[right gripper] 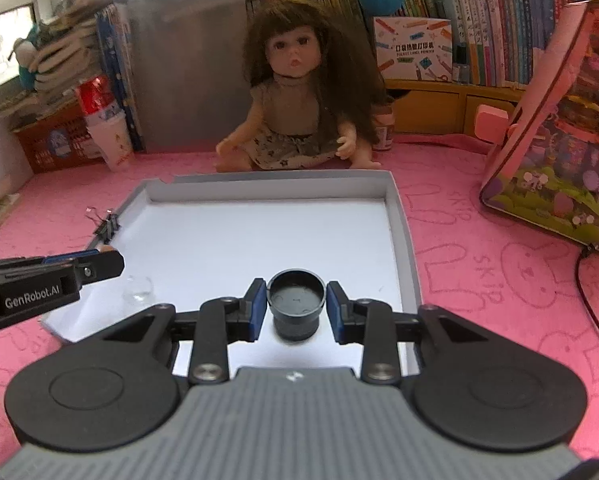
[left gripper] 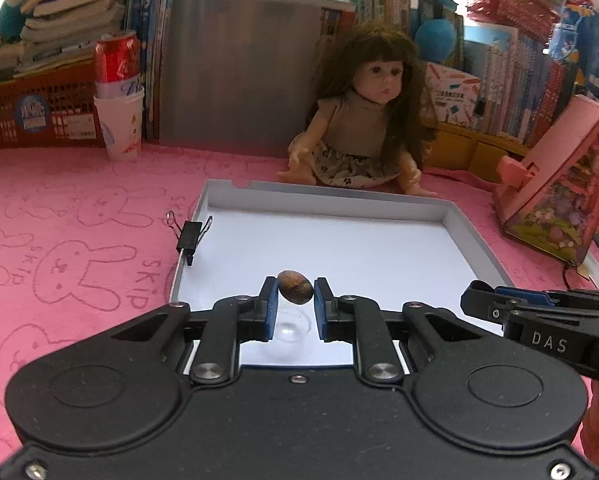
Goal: Organize rigid objects
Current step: 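Lower the acorn and lid into the tray and open both tools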
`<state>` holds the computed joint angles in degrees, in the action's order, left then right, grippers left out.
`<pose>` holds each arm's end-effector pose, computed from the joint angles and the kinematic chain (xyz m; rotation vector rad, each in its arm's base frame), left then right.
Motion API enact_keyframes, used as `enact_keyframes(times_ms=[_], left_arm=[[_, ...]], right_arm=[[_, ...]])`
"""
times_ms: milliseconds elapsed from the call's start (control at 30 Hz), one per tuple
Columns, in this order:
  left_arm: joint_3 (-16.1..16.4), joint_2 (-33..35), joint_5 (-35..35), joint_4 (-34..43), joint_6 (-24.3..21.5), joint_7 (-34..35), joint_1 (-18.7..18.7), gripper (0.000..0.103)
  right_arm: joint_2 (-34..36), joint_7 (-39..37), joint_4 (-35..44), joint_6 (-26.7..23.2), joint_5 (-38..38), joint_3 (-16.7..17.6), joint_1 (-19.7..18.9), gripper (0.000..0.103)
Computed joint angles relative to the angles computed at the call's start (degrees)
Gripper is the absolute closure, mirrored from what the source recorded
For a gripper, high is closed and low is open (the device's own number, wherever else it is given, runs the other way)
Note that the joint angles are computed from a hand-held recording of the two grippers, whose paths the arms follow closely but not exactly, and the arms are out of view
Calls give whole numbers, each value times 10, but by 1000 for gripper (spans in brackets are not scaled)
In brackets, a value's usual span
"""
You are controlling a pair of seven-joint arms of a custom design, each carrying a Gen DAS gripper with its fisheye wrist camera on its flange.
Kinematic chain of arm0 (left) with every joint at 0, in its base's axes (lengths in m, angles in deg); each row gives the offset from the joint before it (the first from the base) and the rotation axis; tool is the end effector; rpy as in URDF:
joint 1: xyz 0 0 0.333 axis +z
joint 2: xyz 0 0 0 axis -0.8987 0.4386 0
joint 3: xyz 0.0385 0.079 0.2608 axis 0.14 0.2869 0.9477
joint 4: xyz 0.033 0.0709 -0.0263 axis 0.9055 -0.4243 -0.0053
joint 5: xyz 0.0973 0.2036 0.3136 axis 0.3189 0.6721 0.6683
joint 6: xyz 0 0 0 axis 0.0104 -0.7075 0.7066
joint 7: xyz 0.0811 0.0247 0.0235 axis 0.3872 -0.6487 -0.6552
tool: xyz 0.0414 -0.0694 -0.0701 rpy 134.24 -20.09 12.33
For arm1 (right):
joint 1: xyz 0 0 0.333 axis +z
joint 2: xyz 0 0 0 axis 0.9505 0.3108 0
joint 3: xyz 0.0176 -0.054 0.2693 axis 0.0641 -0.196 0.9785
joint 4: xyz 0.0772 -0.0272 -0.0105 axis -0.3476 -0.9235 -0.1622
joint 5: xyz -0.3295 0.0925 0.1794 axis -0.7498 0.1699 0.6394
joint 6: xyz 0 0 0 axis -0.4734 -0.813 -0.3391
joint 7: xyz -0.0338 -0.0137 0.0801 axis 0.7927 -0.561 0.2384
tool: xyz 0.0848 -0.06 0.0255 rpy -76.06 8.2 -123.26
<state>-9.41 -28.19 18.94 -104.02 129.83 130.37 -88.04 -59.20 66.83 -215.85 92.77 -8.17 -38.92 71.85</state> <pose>0.4659 -0.2317 0.4451 -1.2975 2.2550 -1.1641 0.3625 0.0902 0.4803 -1.3165 2.1491 -0.7762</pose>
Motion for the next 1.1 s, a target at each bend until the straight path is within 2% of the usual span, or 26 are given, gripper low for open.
enact_keyframes(times_ms=[133,600,1100], left_arm=[[-14,31,72,31,-22,-78,27,85],[-48,98,231,78,-22,-216,72,85],[-63,122,331,90,-22,-286,90,85]], right_arm=[[36,-13,22,-7,5,-13,-1,65],[109,-40,67,-13,18,-42,-4,65],[152,-53,92,-20,11,-52,1,65]])
